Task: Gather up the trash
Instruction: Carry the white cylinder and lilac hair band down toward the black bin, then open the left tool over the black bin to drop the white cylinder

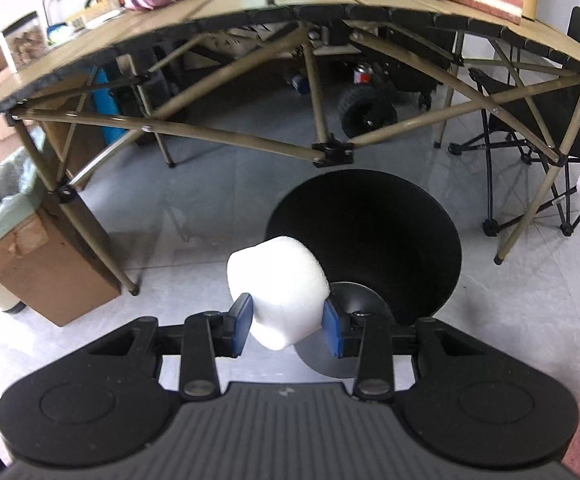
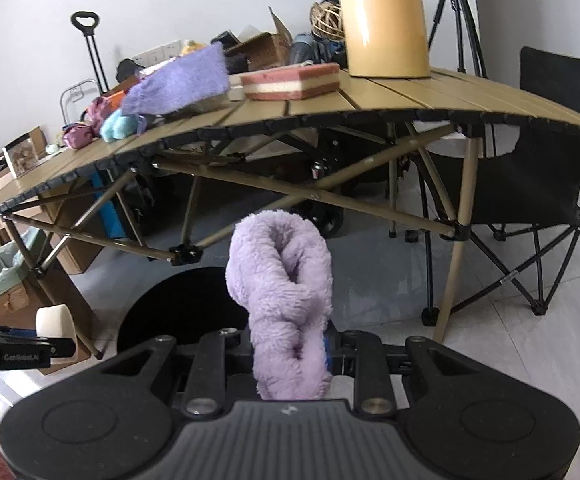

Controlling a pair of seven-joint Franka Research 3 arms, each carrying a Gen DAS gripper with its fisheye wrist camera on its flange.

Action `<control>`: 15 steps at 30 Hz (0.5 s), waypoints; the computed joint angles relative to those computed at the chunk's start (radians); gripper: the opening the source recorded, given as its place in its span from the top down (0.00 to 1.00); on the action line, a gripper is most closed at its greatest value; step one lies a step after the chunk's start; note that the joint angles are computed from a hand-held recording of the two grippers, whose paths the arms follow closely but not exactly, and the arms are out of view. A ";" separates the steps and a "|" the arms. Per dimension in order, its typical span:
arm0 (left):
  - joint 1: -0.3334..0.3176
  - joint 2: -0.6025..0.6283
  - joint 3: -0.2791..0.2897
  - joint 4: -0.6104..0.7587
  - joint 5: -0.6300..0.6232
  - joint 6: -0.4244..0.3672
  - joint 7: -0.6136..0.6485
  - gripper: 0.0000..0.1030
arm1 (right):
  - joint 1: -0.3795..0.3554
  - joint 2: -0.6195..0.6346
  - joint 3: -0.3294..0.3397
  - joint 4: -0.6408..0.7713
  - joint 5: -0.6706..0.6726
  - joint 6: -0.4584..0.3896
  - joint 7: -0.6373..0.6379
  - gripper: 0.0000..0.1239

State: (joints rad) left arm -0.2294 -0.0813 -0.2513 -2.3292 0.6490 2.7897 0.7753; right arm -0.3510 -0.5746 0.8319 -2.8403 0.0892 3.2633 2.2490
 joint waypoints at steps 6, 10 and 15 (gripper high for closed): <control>-0.023 0.081 0.002 0.091 -0.086 -0.028 0.059 0.64 | -0.024 0.026 0.000 0.005 -0.005 -0.013 0.010 0.79; -0.040 0.134 0.006 0.148 -0.109 -0.043 0.072 0.64 | -0.045 0.045 0.007 0.011 -0.017 -0.020 0.018 0.79; -0.058 0.196 0.010 0.218 -0.152 -0.073 0.095 0.64 | -0.078 0.061 0.027 0.017 -0.036 -0.026 0.032 0.79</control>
State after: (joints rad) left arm -0.2874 0.1142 -0.2417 -2.1109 0.4973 2.7165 0.8701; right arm -0.4287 -0.5140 0.8585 -2.8238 0.0535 3.2369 2.2813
